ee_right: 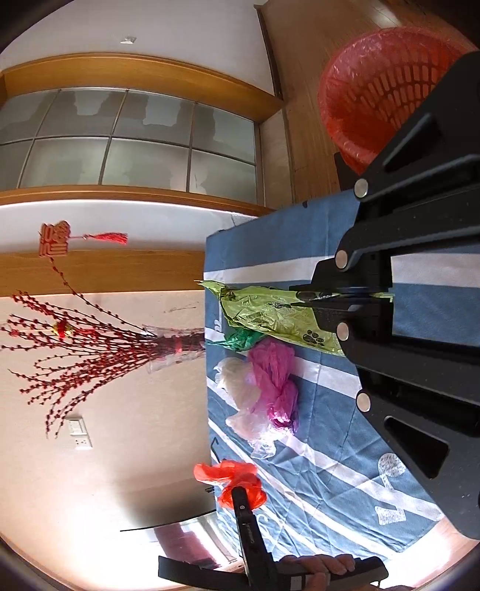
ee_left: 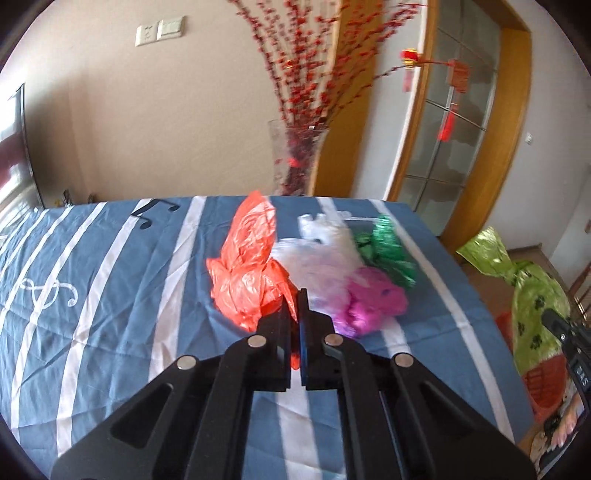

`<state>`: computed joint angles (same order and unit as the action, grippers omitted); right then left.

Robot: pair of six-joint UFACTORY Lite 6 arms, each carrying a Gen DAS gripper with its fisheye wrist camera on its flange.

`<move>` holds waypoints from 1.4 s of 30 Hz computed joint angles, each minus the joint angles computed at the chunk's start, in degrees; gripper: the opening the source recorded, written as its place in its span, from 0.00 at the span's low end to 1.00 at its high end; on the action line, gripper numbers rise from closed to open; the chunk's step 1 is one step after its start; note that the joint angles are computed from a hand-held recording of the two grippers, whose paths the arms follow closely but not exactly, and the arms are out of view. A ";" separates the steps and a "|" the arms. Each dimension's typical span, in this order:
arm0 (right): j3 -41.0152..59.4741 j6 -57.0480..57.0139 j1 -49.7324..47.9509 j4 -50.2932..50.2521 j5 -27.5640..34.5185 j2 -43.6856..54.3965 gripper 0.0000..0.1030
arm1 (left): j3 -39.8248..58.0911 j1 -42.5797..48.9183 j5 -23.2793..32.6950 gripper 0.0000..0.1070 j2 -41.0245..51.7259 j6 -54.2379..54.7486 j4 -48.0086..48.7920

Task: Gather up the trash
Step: 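Grasp the green paw-print bag with the right gripper while the left gripper grasps a red bag, then carry green and red bags over the wastebasket and open both grippers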

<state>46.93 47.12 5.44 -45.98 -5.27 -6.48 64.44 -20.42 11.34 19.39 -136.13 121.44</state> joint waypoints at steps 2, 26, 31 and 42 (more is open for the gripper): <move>-1.04 5.15 -0.90 -5.30 0.06 -1.87 0.01 | -0.59 -1.92 0.23 0.04 -0.91 1.90 -2.00; -9.24 39.77 -27.17 -47.51 -10.81 -13.60 0.01 | 19.79 -26.27 -0.39 0.04 10.02 50.35 -49.93; -9.41 40.50 -35.15 -50.55 -14.99 -14.22 0.01 | 30.61 -31.27 1.39 0.04 16.38 67.49 -66.54; -10.06 36.30 -51.59 -52.66 -22.98 -12.84 0.01 | 62.10 -38.75 8.96 0.04 37.41 97.49 -95.99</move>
<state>36.88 83.42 -46.15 -98.64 -28.25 -19.32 126.54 -59.18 20.30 56.81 -38.64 25.45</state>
